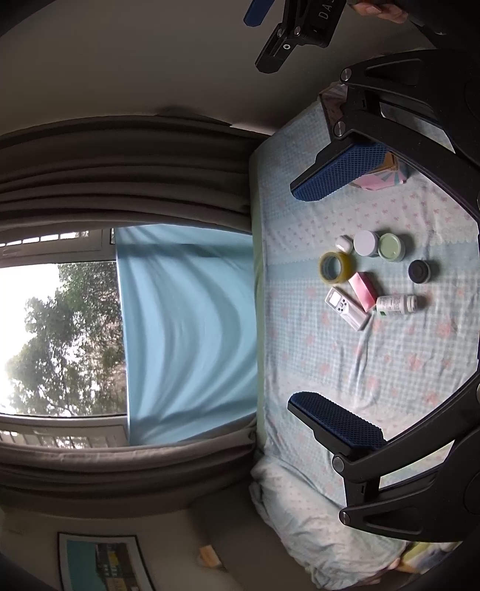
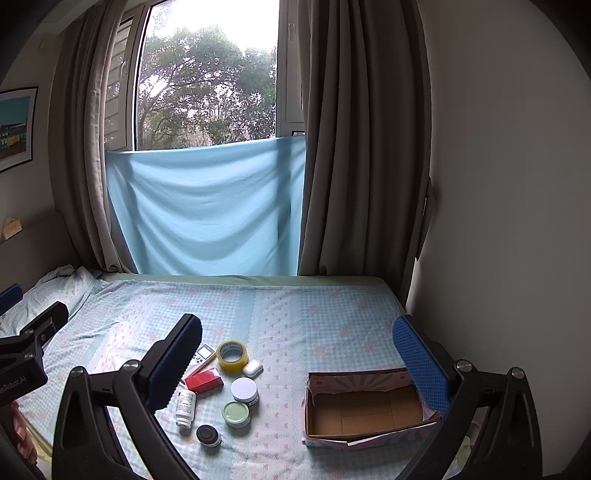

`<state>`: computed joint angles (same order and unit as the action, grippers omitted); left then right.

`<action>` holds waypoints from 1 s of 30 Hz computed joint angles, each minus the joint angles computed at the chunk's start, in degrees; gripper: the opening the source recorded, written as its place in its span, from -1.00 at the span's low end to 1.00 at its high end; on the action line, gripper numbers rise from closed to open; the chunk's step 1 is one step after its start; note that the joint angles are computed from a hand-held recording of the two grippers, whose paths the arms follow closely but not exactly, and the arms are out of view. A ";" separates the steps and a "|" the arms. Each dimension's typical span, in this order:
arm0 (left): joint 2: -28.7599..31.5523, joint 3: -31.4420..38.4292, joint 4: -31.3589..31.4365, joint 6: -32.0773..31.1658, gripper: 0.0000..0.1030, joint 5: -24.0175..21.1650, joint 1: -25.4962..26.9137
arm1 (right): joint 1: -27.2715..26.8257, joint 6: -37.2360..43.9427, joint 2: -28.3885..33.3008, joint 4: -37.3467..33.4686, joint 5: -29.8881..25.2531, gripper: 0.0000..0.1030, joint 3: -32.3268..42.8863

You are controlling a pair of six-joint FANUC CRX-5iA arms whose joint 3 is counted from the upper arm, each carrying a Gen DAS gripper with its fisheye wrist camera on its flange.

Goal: Organize rigid objects
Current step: 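Grasp the white pill bottle with left tool while right tool grasps the green-banded white jar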

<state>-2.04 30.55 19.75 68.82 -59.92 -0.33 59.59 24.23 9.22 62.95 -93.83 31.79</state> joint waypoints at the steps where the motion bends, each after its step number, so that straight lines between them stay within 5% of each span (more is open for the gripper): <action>1: 0.33 0.41 -0.29 0.29 0.99 -0.45 -0.05 | -0.15 0.12 0.10 -0.26 0.09 1.00 0.19; 10: 8.45 10.72 -6.47 7.50 0.99 -11.45 -0.94 | -3.60 3.44 1.57 -7.78 1.33 1.00 3.31; 19: 19.10 19.26 -12.66 15.97 0.99 -23.48 -2.19 | -12.41 10.41 4.72 -23.99 6.75 1.00 6.53; 25: 26.72 23.79 -16.01 19.86 0.99 -29.14 -3.31 | -20.94 17.77 11.70 -39.74 6.91 1.00 14.57; 30: 35.32 30.39 -17.29 22.67 0.99 -34.69 -4.11 | -26.41 24.19 21.65 -49.97 1.68 1.00 26.32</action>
<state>33.28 60.94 2.46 91.50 -94.61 -4.44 33.17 48.42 30.87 12.98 -92.14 58.11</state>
